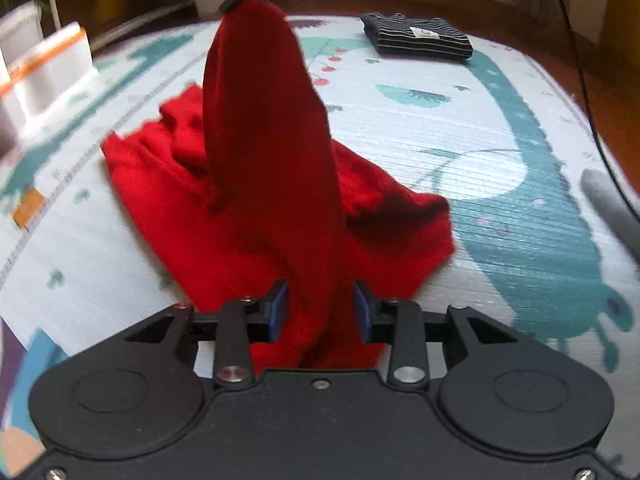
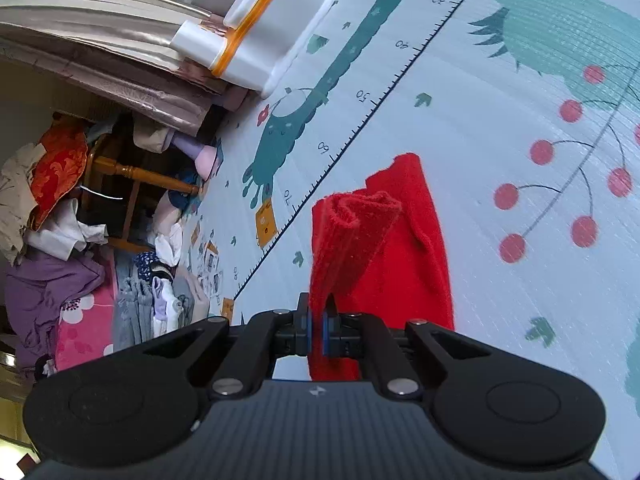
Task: Fold clothes
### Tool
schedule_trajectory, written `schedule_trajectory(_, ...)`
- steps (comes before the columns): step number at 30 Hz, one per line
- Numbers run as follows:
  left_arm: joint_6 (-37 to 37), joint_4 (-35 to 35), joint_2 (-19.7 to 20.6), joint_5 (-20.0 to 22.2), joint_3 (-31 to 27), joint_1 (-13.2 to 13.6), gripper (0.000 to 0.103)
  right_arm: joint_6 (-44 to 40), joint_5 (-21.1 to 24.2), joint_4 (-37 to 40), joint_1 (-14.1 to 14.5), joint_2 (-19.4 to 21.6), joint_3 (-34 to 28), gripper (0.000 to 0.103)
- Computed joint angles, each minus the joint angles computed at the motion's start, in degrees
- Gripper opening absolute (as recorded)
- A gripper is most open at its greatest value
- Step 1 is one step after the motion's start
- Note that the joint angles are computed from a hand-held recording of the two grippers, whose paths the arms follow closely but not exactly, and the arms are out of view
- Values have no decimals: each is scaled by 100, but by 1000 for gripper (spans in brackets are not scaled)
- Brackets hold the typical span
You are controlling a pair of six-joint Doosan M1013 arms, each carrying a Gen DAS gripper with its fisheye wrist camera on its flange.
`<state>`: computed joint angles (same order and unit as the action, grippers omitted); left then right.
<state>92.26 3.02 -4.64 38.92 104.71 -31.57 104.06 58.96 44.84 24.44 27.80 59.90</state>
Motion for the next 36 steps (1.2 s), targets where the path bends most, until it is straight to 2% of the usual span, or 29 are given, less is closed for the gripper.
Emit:
schedule_trajectory(3,-225,355,16,-33,10,-97,33,135,4,-153,67,83,-151,7)
schedule_trajectory(4,-258,351,13,-56,13,-90,30,167,15,-212,90,112,-204,7)
schedule_trajectory(5,-275,280,11,-70,13,-68,22,196,26,-281,113,143,-259,7)
schedule_trajectory(6,-256,24,13,-53,1,2,3,225,37,-350,136,173,-314,7)
schedule_trajectory(11,-579,-734,-60,-28,44,287,3,187,176,-764,264,389,-706,7)
schedule_trajectory(14,-834,-1515,-70,-30,92,581,3,128,384,-1034,343,581,-1042,8)
schedule_trajectory(19,-1468,-2736,-110,-327,323,1000,3,-106,1025,-1828,547,1152,-2111,11)
schedule_trajectory(20,-1615,-2995,-137,-426,411,1072,3,-8,1145,-1955,579,1290,-2357,12)
schedule_trajectory(22,-1982,-3225,-181,-557,543,1144,3,22,1033,-1977,613,1451,-2624,24)
schedule_trajectory(23,-2137,-3240,-198,-597,584,1152,3,-78,819,-1976,627,1449,-2609,35)
schedule_trajectory(24,-2168,-3216,-209,-619,592,1136,3,-149,650,-1977,638,1458,-2608,40)
schedule_trajectory(30,-1986,-3265,-218,-615,573,1101,3,-297,606,-2314,676,1511,-2459,40)
schedule_trajectory(36,-1898,-3222,-200,-592,567,1101,3,-807,759,-2021,668,1383,-1892,40)
